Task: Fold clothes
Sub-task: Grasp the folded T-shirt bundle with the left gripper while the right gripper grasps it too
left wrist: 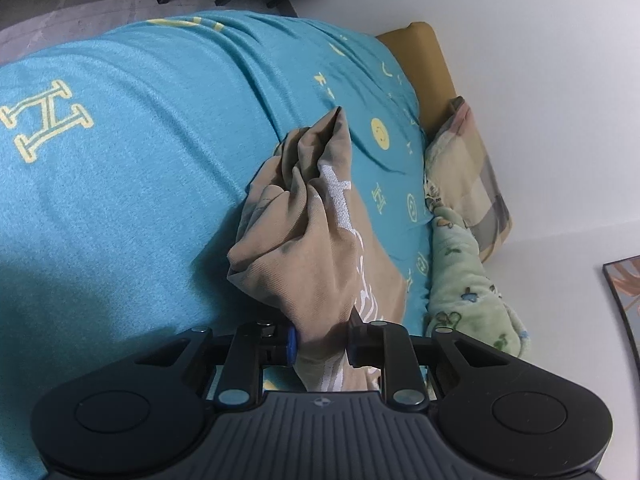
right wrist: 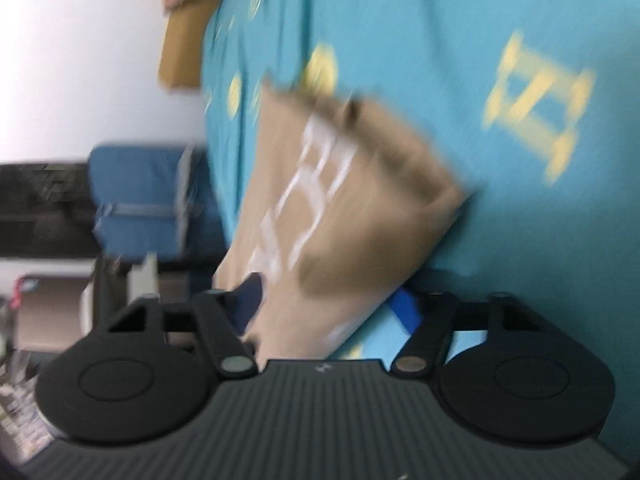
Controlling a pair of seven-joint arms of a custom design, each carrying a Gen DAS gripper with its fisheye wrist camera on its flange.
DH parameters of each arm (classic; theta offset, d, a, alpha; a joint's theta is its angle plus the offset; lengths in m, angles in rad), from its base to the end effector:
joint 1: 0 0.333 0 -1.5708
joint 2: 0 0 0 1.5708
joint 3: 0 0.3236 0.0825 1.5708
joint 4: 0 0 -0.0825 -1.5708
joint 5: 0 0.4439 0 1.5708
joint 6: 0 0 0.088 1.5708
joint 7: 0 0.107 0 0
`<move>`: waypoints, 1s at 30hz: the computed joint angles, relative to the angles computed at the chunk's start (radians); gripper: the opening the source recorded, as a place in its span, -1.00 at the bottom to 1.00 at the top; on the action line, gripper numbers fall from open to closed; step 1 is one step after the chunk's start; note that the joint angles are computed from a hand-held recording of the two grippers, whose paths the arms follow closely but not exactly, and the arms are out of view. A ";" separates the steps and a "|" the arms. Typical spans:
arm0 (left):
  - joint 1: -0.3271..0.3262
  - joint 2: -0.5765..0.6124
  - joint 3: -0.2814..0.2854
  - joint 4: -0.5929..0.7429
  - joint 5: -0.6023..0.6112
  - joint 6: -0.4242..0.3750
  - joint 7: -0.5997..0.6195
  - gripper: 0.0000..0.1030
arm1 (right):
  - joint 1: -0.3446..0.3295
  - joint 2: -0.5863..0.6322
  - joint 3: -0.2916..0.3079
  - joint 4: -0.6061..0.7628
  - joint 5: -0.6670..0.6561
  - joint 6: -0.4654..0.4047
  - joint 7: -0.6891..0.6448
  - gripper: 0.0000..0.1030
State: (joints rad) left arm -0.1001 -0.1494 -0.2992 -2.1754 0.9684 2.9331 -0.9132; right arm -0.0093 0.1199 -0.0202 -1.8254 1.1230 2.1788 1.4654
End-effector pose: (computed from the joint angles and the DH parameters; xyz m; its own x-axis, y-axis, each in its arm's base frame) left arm 0.5263 -0.2860 0.5163 0.4807 -0.2885 0.8281 -0.2686 -0.9474 -0.1741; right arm 0.6828 0.0142 0.4948 -0.2522 -0.4796 -0.8405 -0.8703 0.4922 -0.0197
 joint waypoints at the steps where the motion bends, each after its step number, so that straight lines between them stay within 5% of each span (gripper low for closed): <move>1: -0.005 0.001 0.002 0.000 -0.014 -0.007 0.021 -0.55 | 0.002 -0.002 -0.001 -0.004 -0.010 0.022 0.008 -0.14; 7: -0.032 -0.021 0.003 -0.008 -0.083 -0.041 0.135 -0.55 | 0.014 -0.055 -0.003 -0.047 -0.035 0.077 -0.060 -0.52; 19: -0.062 -0.169 -0.083 0.009 -0.200 -0.147 0.264 -0.56 | 0.042 -0.275 -0.082 -0.200 0.101 0.150 -0.325 -0.59; 30: -0.232 0.169 -0.055 0.477 -0.416 -0.258 0.695 -0.56 | -0.022 -0.299 -0.189 -0.129 0.131 0.128 -0.376 -0.59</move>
State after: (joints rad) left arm -0.3320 0.0194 -0.3543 -1.6989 0.5527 2.6754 -0.2178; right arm -0.0316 -0.1792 -0.2091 -1.9548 1.2539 2.3069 1.0897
